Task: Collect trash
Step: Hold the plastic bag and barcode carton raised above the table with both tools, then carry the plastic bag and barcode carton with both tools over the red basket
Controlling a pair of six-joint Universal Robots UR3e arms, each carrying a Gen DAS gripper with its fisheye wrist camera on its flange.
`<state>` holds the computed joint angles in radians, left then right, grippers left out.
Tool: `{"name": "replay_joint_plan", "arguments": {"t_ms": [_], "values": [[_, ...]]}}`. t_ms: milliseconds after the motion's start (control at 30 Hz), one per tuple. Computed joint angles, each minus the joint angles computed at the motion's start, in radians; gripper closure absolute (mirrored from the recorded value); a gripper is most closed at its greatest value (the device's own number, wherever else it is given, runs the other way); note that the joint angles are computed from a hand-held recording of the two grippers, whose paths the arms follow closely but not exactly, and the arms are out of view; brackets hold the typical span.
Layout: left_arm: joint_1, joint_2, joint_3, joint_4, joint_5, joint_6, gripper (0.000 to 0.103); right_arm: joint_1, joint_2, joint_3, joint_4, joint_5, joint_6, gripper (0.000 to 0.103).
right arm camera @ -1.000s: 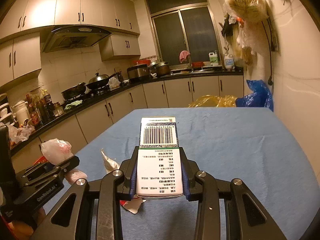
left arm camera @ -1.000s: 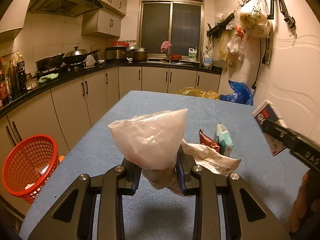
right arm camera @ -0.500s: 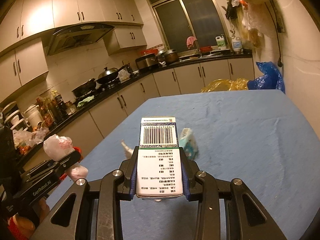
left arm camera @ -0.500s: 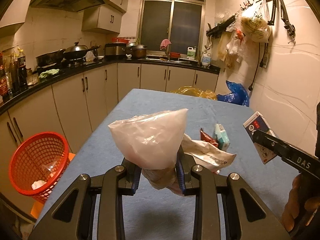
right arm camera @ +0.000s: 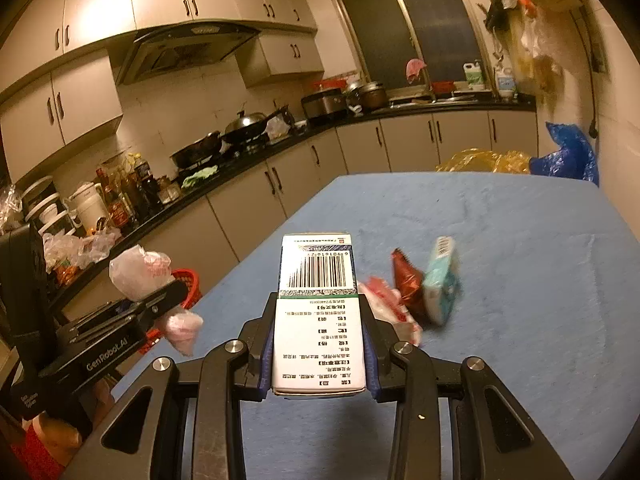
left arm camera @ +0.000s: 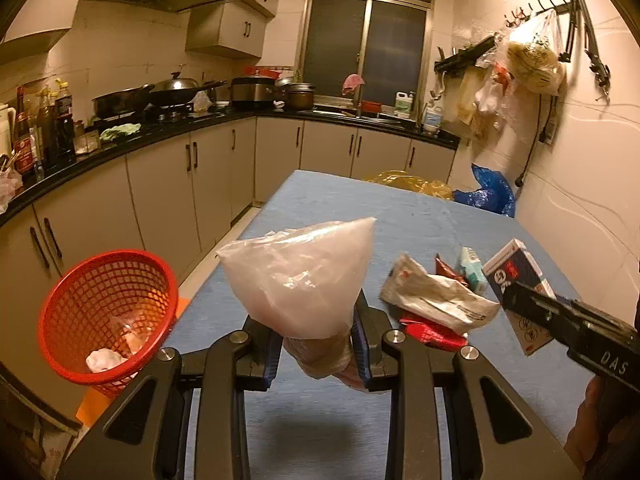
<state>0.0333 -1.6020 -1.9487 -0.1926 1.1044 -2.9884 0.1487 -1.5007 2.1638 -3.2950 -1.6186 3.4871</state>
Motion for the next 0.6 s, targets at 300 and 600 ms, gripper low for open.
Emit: {"name": "replay_joint_plan", "arguments": {"t_ms": [300, 600], "values": [[0.084, 0.022, -0.002, -0.04, -0.025, 0.006, 0.075, 0.077, 0.088, -0.143, 0.081, -0.016, -0.007, 0.065], [0.222, 0.024, 0.014, -0.076, -0.105, 0.015, 0.075, 0.151, 0.252, -0.409, 0.233, 0.013, -0.023, 0.065]]}}
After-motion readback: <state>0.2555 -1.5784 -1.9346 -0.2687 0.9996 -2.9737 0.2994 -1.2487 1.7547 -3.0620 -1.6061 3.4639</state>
